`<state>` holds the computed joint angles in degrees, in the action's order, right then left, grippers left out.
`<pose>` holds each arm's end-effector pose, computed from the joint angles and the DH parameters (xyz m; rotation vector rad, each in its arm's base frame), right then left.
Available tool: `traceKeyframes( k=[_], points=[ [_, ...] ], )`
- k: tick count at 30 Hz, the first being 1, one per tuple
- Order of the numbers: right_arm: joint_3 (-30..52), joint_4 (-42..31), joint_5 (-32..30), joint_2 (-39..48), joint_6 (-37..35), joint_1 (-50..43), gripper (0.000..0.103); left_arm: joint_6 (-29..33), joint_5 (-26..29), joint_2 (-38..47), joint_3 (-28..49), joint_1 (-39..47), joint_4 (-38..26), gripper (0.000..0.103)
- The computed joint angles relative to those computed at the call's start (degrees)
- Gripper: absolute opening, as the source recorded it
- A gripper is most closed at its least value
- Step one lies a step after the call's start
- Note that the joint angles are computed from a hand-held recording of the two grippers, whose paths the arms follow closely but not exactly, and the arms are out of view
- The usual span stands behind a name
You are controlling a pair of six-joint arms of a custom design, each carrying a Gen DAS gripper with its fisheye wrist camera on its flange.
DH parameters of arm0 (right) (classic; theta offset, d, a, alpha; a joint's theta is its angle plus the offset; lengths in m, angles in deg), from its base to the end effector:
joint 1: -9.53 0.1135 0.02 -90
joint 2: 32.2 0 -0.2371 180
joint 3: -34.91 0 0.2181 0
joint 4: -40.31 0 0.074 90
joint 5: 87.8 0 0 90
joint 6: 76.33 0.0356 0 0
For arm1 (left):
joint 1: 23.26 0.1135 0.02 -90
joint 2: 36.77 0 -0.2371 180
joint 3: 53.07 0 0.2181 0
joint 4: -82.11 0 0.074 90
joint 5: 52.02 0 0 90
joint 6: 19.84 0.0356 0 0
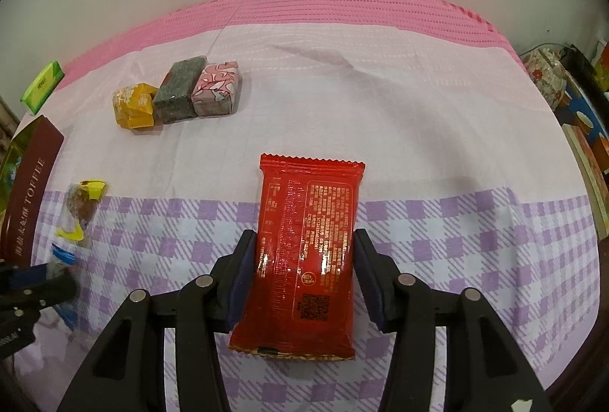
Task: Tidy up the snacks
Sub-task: 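Lower the second blue candy into the tin and open the left tool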
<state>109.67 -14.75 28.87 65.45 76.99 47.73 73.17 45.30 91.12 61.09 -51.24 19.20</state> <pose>0.2257 0.1572 0.1602 0.6398 2.5676 -0.1804 0.3535 -0.1930 0.1425 0.8041 2.8183 -0.2572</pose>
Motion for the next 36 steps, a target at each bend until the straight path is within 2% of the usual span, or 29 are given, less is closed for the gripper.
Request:
traceKeyframes(
  k=[11, 17, 20, 27, 36],
  points=[
    [0.80, -0.98, 0.30, 0.62, 0.06, 0.25, 0.048, 3.09, 2.03, -2.29, 2.48, 3.86, -3.04, 0.025],
    [0.94, -1.21, 0.33, 0.68, 0.08, 0.26, 0.048, 4.45, 1.71, -2.69, 6.41, 6.44, -4.40, 0.025],
    [0.94, -1.21, 0.33, 0.68, 0.08, 0.26, 0.048, 4.12, 1.25, -0.36, 12.50, 7.54, -6.70, 0.025],
    [0.92, -1.24, 0.38, 0.71, 0.21, 0.31, 0.048, 5.20, -0.36, 3.66, 21.47, 12.35, -8.39, 0.025],
    [1.24, -1.73, 0.55, 1.00, 0.59, 0.36, 0.048, 7.10, -3.51, 16.52, 44.19, 18.75, -16.15, 0.025]
  ],
)
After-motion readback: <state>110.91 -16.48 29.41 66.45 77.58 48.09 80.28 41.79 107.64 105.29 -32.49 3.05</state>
